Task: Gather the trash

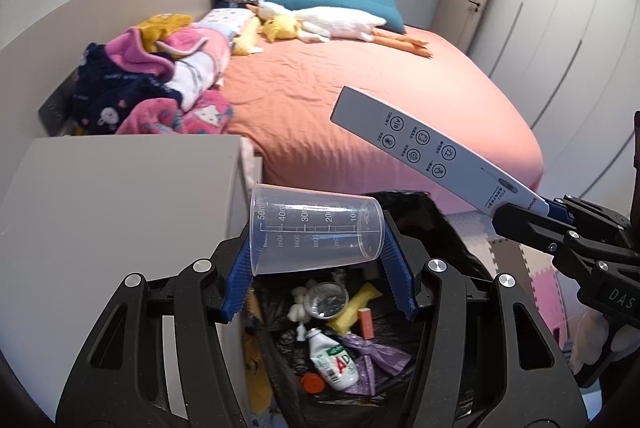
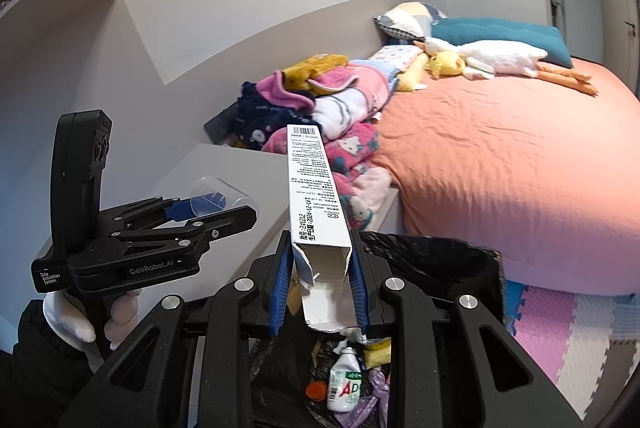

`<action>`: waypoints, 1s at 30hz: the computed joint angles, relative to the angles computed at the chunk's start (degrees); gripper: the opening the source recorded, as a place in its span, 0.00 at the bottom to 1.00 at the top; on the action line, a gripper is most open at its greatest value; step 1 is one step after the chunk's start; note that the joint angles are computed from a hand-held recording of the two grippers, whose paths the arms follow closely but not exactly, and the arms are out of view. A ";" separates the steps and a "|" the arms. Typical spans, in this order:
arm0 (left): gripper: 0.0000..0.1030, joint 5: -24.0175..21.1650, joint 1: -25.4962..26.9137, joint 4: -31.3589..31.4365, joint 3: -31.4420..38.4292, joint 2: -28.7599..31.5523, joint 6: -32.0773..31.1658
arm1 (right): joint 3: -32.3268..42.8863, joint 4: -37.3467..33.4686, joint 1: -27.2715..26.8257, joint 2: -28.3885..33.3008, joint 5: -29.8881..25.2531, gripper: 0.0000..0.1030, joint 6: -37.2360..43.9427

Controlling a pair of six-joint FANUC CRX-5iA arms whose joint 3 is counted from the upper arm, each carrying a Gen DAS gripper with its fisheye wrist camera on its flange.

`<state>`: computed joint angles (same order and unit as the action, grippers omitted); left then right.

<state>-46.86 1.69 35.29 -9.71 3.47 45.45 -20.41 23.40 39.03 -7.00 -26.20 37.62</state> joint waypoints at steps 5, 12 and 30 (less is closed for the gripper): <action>0.55 -1.37 -1.04 0.71 0.43 0.94 -1.16 | -2.32 1.17 -0.94 -1.82 -0.16 0.28 -2.87; 0.94 -1.55 -1.86 -0.61 0.88 1.17 -0.49 | -9.24 18.94 -1.55 -5.19 -0.39 0.79 -21.49; 0.94 -2.04 -1.27 0.66 2.21 1.82 0.27 | -8.62 20.33 -1.97 -4.42 0.16 0.82 -22.01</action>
<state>-48.90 0.42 35.95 -7.50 5.29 45.72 -29.02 43.73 37.06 -11.42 -26.04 15.61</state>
